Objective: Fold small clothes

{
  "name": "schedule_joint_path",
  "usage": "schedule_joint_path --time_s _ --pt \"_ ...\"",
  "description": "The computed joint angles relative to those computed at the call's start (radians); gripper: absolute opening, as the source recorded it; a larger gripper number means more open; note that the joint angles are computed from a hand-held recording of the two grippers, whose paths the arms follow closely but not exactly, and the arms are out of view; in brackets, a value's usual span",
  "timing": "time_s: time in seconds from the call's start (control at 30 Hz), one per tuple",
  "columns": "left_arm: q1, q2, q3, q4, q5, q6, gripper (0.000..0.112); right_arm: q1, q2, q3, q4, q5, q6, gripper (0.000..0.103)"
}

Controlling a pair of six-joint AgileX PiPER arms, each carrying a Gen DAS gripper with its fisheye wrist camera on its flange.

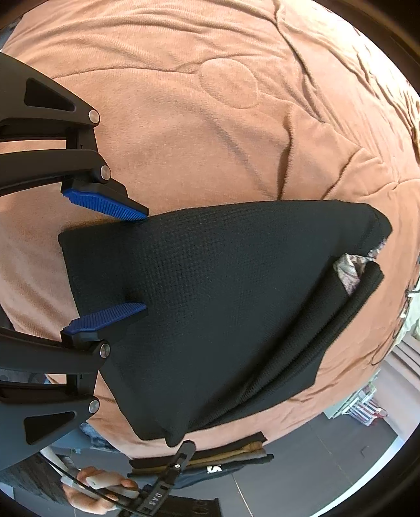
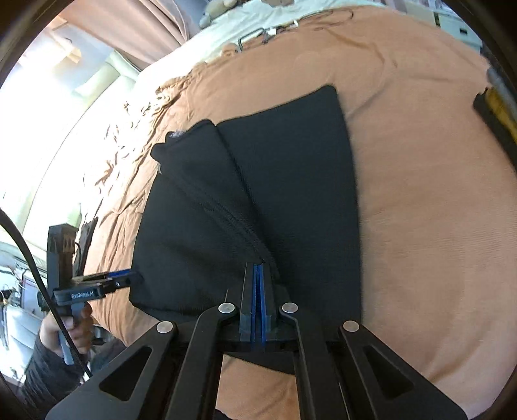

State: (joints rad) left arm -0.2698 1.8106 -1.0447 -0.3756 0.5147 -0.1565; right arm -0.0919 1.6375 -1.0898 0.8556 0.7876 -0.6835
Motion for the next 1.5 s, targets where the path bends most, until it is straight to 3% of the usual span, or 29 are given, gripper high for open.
schedule_joint_path --time_s 0.17,0.2,0.23,0.27,0.3,0.57,0.63,0.7,0.83,1.0,1.27,1.33,1.37,1.5 --pt "0.017 0.026 0.004 -0.06 -0.007 0.042 0.055 -0.015 0.061 -0.033 0.035 0.025 0.001 0.001" --pt "0.02 0.028 0.005 -0.071 -0.009 0.055 0.055 -0.027 0.062 -0.029 0.059 0.037 -0.02 0.012" --pt "0.021 0.028 0.006 -0.074 -0.011 0.063 0.055 -0.042 0.064 -0.025 0.086 0.055 -0.044 0.026" --pt "0.02 0.028 0.006 -0.072 -0.011 0.067 0.055 -0.051 0.063 -0.024 0.095 0.064 -0.054 0.077" --pt "0.02 0.028 0.004 -0.069 -0.009 0.068 0.055 -0.059 0.059 -0.02 0.109 0.068 -0.072 0.103" --pt "0.046 -0.001 0.012 -0.134 0.0 0.147 0.055 -0.085 0.1 -0.018 0.164 0.12 -0.153 0.101" --pt "0.059 -0.016 0.025 -0.154 -0.008 0.175 0.055 -0.084 0.121 -0.031 0.18 0.136 -0.162 0.09" --pt "0.064 -0.015 0.023 -0.139 -0.012 0.167 0.055 -0.072 0.144 -0.05 0.163 0.127 -0.14 0.067" --pt "0.075 0.007 0.01 -0.142 -0.002 0.172 0.055 -0.075 0.21 -0.107 0.161 0.154 -0.087 0.048" --pt "0.069 0.014 0.026 -0.148 -0.033 0.173 0.055 -0.102 0.258 -0.144 0.205 0.188 -0.082 0.047" --pt "0.069 0.028 0.023 -0.163 -0.06 0.185 0.055 -0.034 0.31 -0.254 0.129 0.16 -0.027 0.047" --pt "0.069 0.029 0.018 -0.156 -0.068 0.183 0.055 -0.012 0.311 -0.271 0.089 0.133 -0.002 0.029" --pt "0.07 0.03 0.015 -0.152 -0.074 0.183 0.055 0.004 0.305 -0.272 0.057 0.119 0.021 0.013" --pt "0.084 0.04 0.006 -0.177 -0.076 0.208 0.055 0.063 0.219 -0.197 -0.009 0.019 0.031 0.008"
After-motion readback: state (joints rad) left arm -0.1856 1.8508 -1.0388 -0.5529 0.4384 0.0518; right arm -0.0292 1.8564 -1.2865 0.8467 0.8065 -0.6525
